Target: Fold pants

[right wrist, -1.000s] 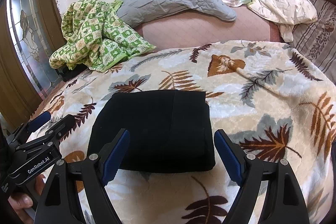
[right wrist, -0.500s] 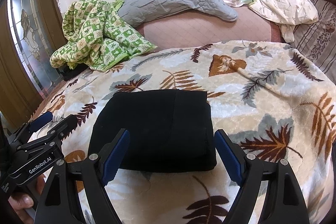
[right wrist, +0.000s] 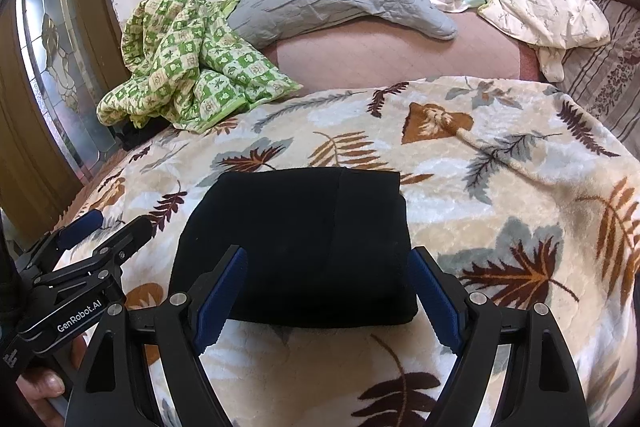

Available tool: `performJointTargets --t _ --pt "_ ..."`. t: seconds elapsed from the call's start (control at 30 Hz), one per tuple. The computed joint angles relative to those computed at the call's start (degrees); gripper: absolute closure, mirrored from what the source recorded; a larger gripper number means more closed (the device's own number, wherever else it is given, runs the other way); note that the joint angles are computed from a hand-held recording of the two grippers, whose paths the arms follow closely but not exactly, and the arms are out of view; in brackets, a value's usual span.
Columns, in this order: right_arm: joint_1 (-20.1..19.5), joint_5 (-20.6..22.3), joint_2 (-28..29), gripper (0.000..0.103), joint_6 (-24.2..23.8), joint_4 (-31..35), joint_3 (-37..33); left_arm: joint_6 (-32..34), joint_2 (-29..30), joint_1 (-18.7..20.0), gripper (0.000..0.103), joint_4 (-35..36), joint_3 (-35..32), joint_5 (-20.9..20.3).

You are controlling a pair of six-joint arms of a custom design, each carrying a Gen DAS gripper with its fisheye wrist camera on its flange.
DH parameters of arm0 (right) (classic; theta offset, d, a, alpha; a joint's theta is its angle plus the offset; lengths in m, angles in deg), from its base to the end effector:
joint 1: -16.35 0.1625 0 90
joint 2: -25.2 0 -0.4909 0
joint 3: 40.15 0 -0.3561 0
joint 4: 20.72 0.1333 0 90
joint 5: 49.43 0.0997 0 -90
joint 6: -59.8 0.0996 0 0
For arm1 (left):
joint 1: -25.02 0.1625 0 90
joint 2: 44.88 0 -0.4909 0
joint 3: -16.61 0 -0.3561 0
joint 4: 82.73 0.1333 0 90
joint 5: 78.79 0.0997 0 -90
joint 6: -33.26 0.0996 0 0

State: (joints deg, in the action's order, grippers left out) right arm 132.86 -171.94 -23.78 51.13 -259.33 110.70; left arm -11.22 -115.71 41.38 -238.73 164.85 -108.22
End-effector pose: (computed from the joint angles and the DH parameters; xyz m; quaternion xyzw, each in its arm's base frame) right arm 0.2403 -0.3030 0.1994 0.1605 -0.8736 0.4160 0.1948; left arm -0.2517 -0.3032 0.2109 0.2648 0.8190 -0.3863 0.3316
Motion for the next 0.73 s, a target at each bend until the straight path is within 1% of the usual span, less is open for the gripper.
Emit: performJointTargets --t 0.23,0.5,0.57,0.63,0.73 --pt "0.1 -0.3 -0.3 0.020 0.5 0.2 0.2 -0.5 -0.3 -0.1 0.018 0.4 -0.1 -0.4" --pt "0.3 -0.5 -0.4 0.020 -0.3 0.5 0.5 -0.5 -0.7 -0.8 0.018 0.0 0.5 0.1" --pt "0.4 -0.8 -0.4 0.020 -0.6 0.3 0.6 0.2 -0.7 -0.9 0.018 -1.2 0.7 0.0" --pt "0.4 -0.6 -0.3 0.020 -0.6 -0.3 0.7 1.3 -0.5 -1.5 0.018 -3.2 1.4 0.4" --pt "0.4 -0.7 -0.4 0.020 -0.5 -1.4 1.3 1.0 -1.2 -2.6 0.018 -2.4 1.6 0.7"
